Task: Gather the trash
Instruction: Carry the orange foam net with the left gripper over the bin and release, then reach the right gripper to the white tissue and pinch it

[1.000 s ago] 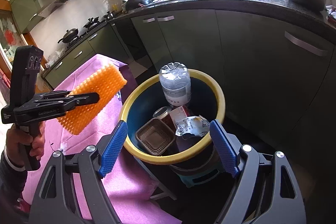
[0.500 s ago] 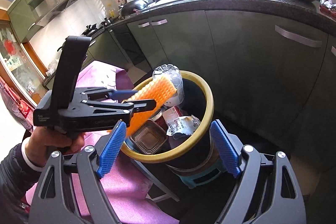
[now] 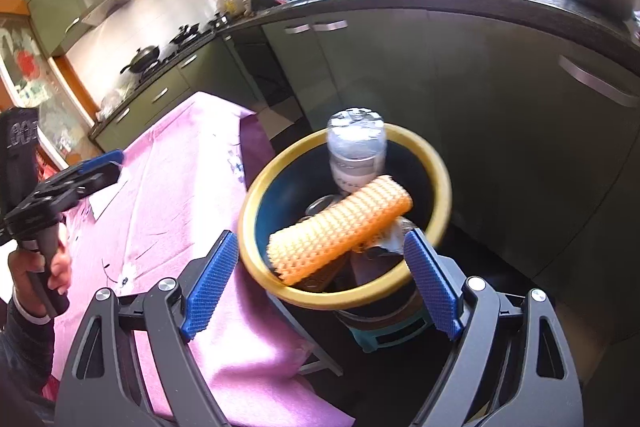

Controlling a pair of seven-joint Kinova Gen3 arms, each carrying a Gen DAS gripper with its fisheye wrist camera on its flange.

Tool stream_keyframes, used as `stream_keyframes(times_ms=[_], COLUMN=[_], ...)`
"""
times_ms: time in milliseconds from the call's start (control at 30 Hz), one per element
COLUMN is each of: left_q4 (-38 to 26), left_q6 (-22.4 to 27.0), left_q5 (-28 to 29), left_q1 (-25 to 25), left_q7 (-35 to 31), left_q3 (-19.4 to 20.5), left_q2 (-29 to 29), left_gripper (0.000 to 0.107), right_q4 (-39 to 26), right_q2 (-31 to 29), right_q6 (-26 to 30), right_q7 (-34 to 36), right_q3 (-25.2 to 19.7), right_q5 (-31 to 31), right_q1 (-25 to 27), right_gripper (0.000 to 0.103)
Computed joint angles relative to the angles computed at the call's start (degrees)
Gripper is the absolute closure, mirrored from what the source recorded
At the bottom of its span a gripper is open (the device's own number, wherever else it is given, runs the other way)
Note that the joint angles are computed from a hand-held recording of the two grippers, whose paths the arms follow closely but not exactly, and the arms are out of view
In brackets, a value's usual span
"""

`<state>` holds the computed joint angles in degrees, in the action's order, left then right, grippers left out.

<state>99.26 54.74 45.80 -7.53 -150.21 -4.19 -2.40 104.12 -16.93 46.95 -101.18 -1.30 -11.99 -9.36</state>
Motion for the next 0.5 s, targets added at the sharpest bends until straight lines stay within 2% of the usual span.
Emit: stream_keyframes(times_ms=[233, 333, 433, 500], left_q4=[6.14, 7.38, 8.08, 8.11], left_q6=[-2.4, -4.15, -5.52, -3.44], left_q5=[5.98, 7.52, 8.97, 11.03], left_q1=[-8.43, -12.08, -15.8, -18.6], left_q7=[-11.4, -15.04, -17.56, -19.82], left_q3=[-11.28, -15.1, -17.59, -19.61], left_q2=[-5.88, -5.73, -4.96, -4.01], left_gripper=[0.023, 0.023, 0.023, 0.022], right_q4=[-9.23, -16.89, -24.85, -30.16], right_q2=[9.98, 16.79, 24.05, 28.75], right_q6=[1.61, 3.85, 4.79, 4.74], right_q7=[3.34, 5.61, 7.28, 8.89], right_q3=[-5.31, -8.48, -9.53, -8.86], right_q5=[-0.06, 0.24, 2.02, 3.19], right_q1=[-5.89, -8.34, -13.52, -17.56], right_gripper=[0.019, 0.019, 0.019, 0.019])
